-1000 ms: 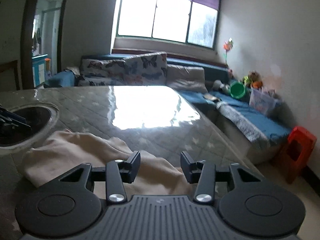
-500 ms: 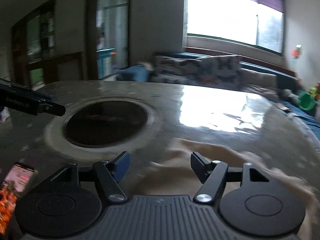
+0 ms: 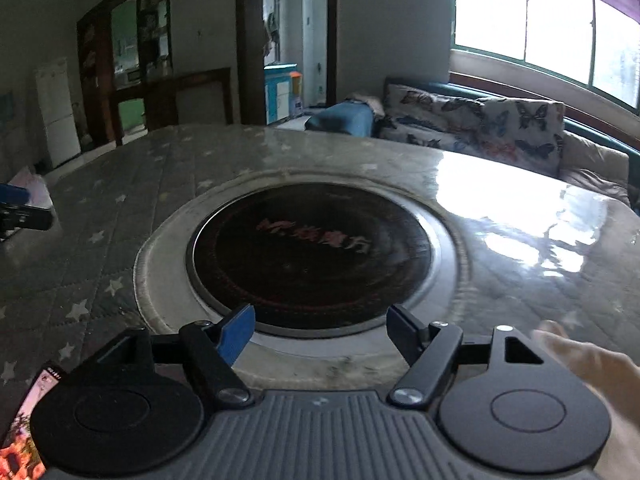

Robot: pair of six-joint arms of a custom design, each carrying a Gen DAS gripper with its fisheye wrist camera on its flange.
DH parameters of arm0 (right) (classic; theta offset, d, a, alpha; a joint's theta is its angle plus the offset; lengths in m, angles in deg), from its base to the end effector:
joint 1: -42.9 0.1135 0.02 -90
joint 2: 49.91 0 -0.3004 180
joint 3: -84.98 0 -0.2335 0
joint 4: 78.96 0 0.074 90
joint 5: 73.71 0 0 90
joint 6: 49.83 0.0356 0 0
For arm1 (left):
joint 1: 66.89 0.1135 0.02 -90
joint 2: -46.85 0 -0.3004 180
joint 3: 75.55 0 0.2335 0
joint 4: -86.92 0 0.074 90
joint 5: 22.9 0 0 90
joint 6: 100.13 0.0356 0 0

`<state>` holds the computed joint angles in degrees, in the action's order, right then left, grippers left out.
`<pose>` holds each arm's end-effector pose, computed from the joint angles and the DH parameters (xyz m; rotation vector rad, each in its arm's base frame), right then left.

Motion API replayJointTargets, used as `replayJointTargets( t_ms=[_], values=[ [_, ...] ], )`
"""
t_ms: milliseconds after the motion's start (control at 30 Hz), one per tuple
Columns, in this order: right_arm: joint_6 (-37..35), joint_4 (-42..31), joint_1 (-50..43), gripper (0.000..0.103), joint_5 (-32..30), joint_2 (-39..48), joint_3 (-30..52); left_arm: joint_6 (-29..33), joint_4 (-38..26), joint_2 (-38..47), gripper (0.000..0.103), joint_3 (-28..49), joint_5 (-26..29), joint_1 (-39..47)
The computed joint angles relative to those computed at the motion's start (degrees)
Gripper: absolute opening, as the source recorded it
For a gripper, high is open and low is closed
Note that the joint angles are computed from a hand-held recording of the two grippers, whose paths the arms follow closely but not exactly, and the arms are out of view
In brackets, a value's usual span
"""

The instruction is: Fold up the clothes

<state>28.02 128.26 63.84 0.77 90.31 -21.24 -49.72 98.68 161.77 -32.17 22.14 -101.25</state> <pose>0.3964 0.1619 0.0232 -0.7801 2.1150 0.3875 0.2374 -0.1319 0.0787 -0.3525 2.2279 0.3770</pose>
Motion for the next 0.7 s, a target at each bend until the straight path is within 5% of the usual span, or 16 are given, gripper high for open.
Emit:
replayJointTargets(
  t_ms=[333, 700],
  values=[
    [1.69, -2.97, 1.03, 0.084, 0.97, 4.20, 4.99, 5.73, 17.93, 12.24, 0.081, 0.93, 1.42, 3.47],
    [1.36, -8.89, 1.88, 0.103, 2.24, 6.43, 11.15, 9.70, 26.82, 18.11, 0.090, 1.33, 4.92, 7.34]
  ],
)
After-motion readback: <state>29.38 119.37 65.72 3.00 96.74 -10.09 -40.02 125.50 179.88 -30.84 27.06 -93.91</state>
